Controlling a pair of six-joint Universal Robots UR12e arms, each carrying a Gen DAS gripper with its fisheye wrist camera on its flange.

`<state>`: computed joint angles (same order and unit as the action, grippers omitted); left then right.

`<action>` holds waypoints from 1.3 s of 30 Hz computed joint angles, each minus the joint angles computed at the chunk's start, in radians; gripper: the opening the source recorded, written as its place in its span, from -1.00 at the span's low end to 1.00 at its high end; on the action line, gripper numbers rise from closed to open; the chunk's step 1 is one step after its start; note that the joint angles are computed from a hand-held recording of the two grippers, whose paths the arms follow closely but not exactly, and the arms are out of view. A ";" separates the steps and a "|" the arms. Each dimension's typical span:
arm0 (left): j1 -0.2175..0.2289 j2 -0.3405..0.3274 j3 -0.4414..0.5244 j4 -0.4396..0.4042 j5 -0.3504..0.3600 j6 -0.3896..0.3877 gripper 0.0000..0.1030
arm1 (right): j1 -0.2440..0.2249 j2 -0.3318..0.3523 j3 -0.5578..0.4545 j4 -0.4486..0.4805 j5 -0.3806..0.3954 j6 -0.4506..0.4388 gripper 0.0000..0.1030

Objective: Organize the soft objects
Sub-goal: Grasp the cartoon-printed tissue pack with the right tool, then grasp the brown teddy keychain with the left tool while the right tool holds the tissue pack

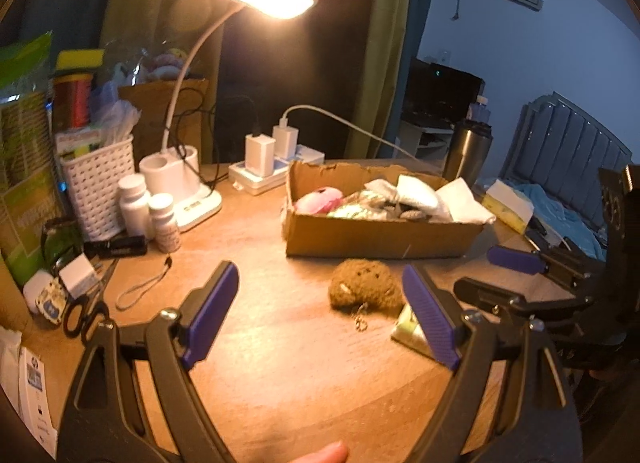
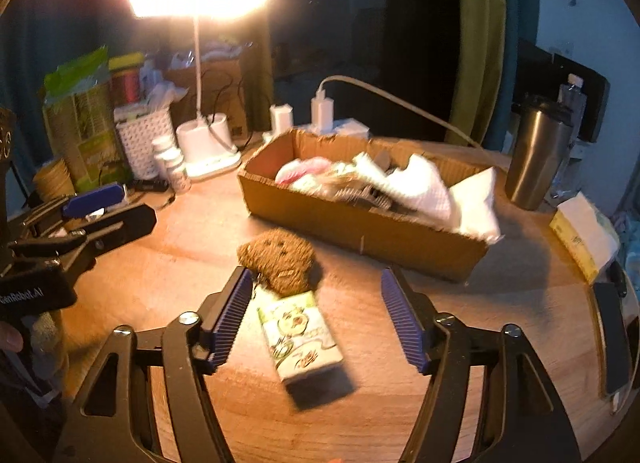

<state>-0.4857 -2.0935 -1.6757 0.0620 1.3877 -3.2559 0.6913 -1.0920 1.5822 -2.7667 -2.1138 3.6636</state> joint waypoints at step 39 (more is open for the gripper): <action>-0.069 -0.093 0.163 -0.265 0.090 0.020 0.66 | -0.070 -0.016 0.076 0.047 0.188 0.068 -0.06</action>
